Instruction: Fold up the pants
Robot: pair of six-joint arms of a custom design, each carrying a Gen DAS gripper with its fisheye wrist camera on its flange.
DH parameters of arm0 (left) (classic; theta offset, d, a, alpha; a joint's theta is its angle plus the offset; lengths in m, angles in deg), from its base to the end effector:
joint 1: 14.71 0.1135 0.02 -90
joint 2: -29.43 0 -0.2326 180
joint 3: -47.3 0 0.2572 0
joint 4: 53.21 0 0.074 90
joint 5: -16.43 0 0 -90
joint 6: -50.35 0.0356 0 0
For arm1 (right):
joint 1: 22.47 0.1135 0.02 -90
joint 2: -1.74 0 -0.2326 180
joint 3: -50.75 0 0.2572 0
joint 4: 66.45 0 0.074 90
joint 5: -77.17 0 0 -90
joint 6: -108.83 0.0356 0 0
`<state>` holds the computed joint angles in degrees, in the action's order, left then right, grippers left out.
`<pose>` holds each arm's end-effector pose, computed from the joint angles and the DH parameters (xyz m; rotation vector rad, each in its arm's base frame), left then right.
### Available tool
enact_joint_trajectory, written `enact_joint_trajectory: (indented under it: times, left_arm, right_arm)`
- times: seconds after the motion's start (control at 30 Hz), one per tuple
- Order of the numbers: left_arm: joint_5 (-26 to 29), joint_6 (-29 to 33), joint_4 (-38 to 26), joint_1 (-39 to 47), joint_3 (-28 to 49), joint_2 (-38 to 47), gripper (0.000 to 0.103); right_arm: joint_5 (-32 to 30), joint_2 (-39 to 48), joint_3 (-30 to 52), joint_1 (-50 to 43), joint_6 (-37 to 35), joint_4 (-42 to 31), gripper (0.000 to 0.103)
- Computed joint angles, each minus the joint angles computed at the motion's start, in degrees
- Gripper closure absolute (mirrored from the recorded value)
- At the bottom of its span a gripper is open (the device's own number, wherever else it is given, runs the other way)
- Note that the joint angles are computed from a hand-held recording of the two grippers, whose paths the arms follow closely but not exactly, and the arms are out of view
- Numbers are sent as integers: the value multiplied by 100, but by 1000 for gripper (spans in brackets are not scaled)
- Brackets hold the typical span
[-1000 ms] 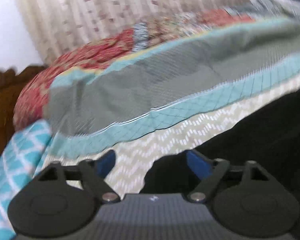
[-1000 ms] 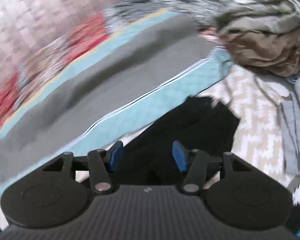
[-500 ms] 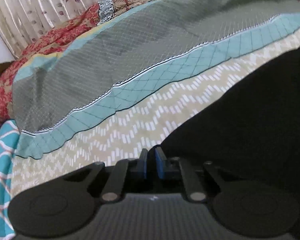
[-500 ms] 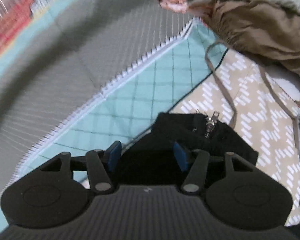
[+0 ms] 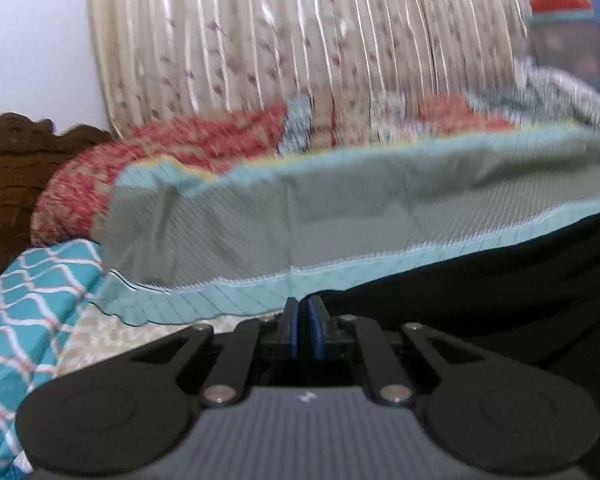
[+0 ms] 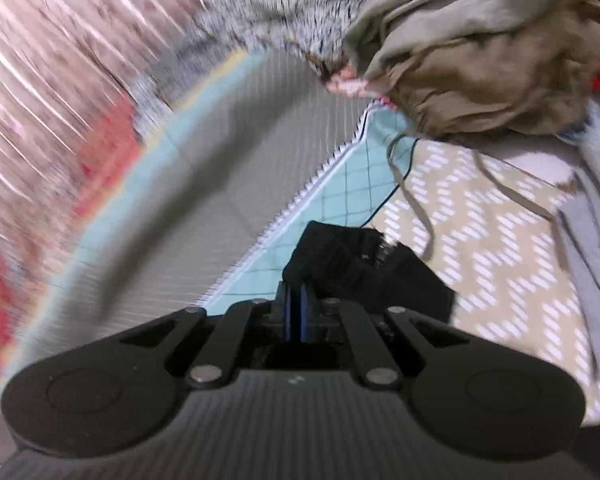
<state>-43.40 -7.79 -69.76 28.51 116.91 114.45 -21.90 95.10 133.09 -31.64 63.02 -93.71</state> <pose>0.2576 0.2175 0.2214 0.1013 2.0531 0.2527 0.3679 -0.0537 0.2289 0.9439 2.0734 0.5042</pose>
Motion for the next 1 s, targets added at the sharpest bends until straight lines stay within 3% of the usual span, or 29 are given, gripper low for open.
enact_joint_trajectory:
  times: [0.1,0.23,0.4,0.53,0.67,0.73,0.77,0.8,0.83,0.87,0.9,1.0]
  left_arm:
    - [639,62,-319,584,-574,-915,96]
    - [1460,413,-1209,1506,-1049,-1847,96]
    - [2395,2002,-3230,2967,-1153,-2337,96]
    - [2363,3220,-4363,3757,-1204,-2106,96]
    - [1712,3884,-4752,4047,-1534,-2064,92]
    - [1759,4395,-5201,4391,-1399,-1899,91]
    - [1882,4636,-5579,4570,-1118,-1631,91]
    - [2045,4840,-6020,4767,-747,-1279,82]
    - [2206,4853,-6317,4895,-374,-943,63]
    - [2338,4654,-6421,4985,-94,-717,51]
    - [2449,4157,-6285,4985,141,-548,38]
    - [2465,2686,-6038,4656,1019,267,33]
  right_arm:
    - [-613,-1463,-1429,-527,54,348,96]
    - [-1266,-3238,-2748,-1364,-207,-155,96]
    - [-1877,-4960,-3893,-2286,-614,-1142,96]
    - [-1958,-5452,-4451,-2612,-930,-1728,96]
    - [-1459,-5281,-4700,-2397,-904,-1685,93]
    - [-1431,-5278,-4679,-2377,-613,-1672,88]
    - [-1399,-5366,-4627,-2383,-569,-1768,79]
    - [-1139,-5484,-4551,-2254,-507,-1869,61]
    - [-751,-5706,-4537,-2084,-434,-1956,53]
    - [-302,-6004,-4556,-1909,-368,-2041,50]
    - [-33,-6273,-4579,-1829,-384,-2136,50]
    - [601,-6686,-4525,-1441,-250,-2314,50]
